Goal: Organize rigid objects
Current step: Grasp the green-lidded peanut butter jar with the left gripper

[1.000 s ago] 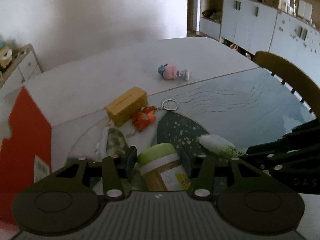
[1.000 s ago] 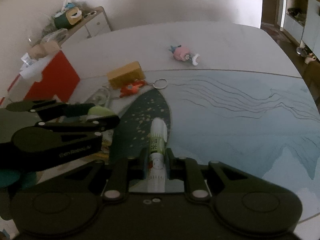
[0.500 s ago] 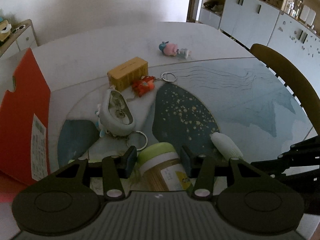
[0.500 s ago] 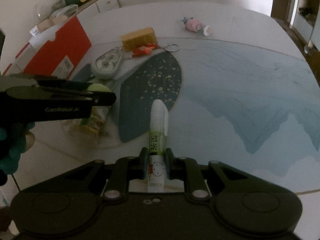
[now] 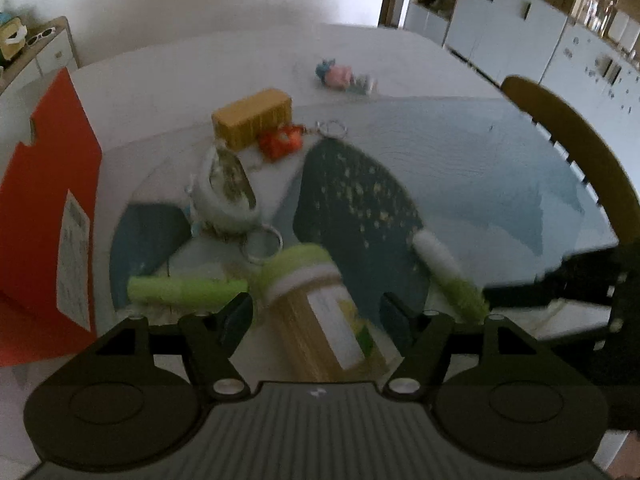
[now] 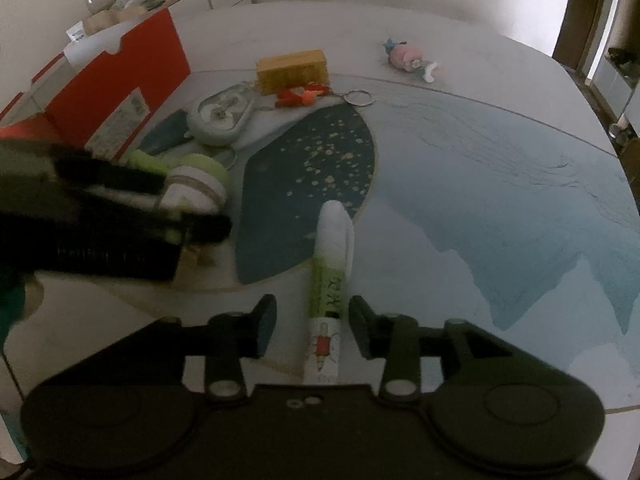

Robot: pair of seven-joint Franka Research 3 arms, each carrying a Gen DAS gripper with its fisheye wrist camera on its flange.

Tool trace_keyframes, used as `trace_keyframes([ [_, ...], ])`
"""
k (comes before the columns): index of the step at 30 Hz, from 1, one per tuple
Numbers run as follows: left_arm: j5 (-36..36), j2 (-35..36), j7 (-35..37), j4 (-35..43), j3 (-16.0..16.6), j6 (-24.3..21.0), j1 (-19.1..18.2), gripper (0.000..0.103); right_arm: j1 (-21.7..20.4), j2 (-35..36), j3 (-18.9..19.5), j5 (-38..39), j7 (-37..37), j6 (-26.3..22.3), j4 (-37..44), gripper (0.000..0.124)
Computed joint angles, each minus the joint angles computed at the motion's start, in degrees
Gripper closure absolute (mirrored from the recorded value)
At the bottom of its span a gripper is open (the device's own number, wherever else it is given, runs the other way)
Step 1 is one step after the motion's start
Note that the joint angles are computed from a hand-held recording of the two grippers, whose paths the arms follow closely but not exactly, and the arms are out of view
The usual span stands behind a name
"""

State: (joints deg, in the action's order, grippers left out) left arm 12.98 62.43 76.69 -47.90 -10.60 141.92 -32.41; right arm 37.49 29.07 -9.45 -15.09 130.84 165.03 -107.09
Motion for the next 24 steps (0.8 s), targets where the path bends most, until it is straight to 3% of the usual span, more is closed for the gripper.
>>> trace_keyframes([
  [11,2.74,1.54,-3.31,1.46,2.29,-0.47,-2.09,0.036,2.9,1.74,-4.04,-5.01,3.17,-0.94,1.86,0.088],
  [14,3.24,1.54,-3.38,1.46,2.33,-0.06,-2.13,0.047,3.22,1.95,-4.37,-6.67,3.95,-1.16,2.21,0.098],
  [18,3.13,0.11,-3.23,-1.29,1.65,1.85,-1.35,0.058,2.48,1.99,-3.69,-6.91,4.44,-1.17,2.48,0.104],
  [24,1.25,-3.42,-2.14,-7.35,-0.83,4.62,1.28,0.059,0.73,0.3,-2.08,-3.69,6.69,1.41,0.49,0.105],
])
